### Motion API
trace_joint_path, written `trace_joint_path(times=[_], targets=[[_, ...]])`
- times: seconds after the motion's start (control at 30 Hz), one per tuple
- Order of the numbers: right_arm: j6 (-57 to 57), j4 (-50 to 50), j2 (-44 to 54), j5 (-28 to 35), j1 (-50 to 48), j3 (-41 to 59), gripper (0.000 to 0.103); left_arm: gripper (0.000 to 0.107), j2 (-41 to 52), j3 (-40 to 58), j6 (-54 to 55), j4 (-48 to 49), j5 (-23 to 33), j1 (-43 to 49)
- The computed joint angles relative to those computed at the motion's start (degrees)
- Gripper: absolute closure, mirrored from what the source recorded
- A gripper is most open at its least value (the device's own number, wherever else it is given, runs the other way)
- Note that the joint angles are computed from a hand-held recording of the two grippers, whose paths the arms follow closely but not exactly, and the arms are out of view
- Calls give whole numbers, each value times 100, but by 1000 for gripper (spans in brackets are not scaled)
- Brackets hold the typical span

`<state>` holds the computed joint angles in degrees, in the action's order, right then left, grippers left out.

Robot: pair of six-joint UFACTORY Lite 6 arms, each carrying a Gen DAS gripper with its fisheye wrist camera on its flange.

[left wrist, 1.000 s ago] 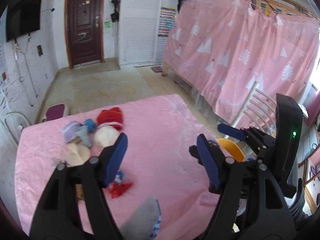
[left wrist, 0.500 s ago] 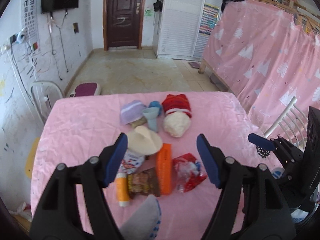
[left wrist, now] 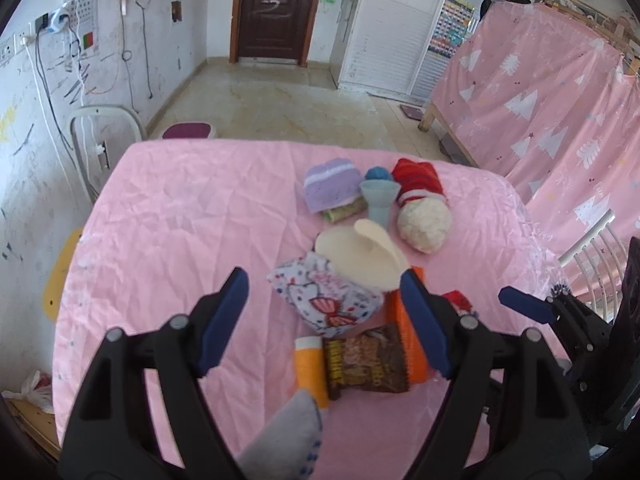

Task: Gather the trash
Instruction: 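Move both tools back over the items on the bed, then grasp the Hello Kitty bag with the left tool while the right tool grasps the red wrapper bag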

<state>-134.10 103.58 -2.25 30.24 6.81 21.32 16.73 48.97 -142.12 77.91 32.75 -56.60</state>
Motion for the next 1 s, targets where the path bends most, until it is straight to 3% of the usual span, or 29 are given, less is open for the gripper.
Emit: trace_joint_path(times=[0.23,0.33,0.37,0.5,0.57,0.6,0.67,0.7,0.8,1.0], targets=[[-273,410,368,-136,221,145,24,35,165,-310,-1250,1327,-692,411],[-323,543,418,-147,307,140,24,43,254,-376,-1927,2011,-863,500],[-296,514,436,-125,282,147,24,52,301,-350,-1969,2052,-877,513],[-287,461,473,-54,237,136,25,63,427,-223,-1741,1783,-769,412],[-245,315,476,39,200,117,37,65,467,-163,-1681,1681,-724,385],[-164,183,469,127,157,115,49,66,463,-170,-1693,1659,-704,374],[-182,160,442,190,137,87,60,66,434,-201,-1718,1619,-663,359],[-239,215,465,146,167,88,71,66,413,-209,-1668,1526,-618,330],[-571,533,606,160,216,49,77,66,312,-241,-1437,1224,-462,218],[-225,121,196,473,-185,-98,78,66,133,-204,-942,628,-175,-12]])
